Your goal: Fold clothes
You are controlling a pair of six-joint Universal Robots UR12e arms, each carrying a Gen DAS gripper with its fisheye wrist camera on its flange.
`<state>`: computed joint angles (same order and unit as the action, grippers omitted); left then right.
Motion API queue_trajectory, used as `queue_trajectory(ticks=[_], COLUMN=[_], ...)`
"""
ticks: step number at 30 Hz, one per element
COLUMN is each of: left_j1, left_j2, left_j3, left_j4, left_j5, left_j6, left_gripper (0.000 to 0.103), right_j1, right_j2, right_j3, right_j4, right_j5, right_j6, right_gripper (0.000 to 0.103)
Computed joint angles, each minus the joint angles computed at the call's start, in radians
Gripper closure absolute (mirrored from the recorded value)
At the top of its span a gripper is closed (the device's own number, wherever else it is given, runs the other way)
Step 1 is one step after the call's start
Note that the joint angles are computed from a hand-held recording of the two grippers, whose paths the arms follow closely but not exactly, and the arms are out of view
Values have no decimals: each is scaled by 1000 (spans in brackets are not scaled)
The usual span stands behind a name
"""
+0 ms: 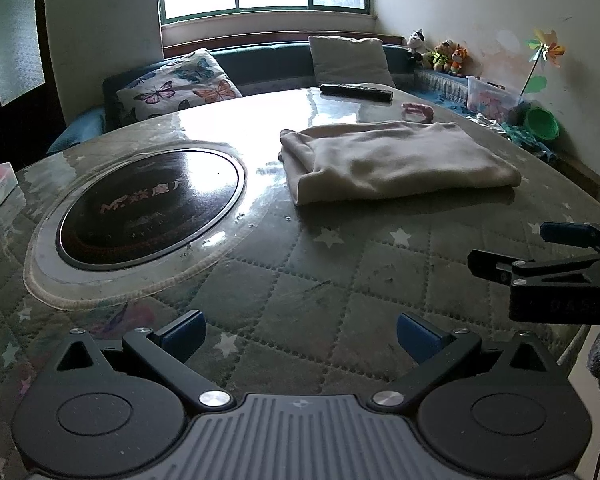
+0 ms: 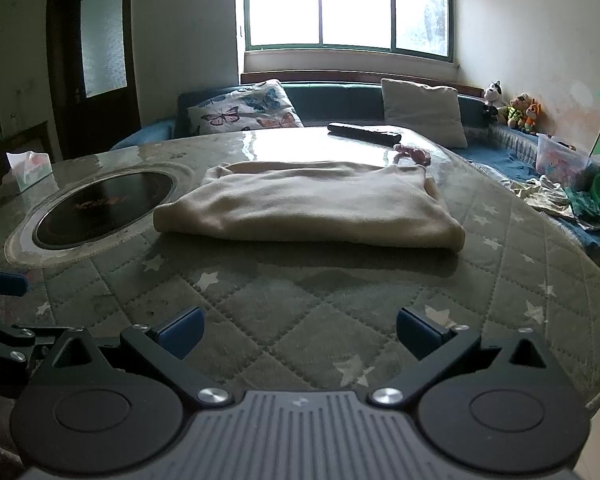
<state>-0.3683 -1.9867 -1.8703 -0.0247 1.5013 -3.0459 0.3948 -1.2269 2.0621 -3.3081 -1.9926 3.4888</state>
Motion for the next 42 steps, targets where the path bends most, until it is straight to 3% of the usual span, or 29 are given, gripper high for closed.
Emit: queue_trajectory(ticks=[42], left_j1=[7], left_j2=[-53], left_j3=[121], left_j4=[-102], left_j5=[-37], left_j6=[37], left_gripper=[0], right_j1=[-40], right_j2=[17], right_j3=[-73], right_j4=[106], right_j5=[16], right_j6=[-3], right_gripper=[0])
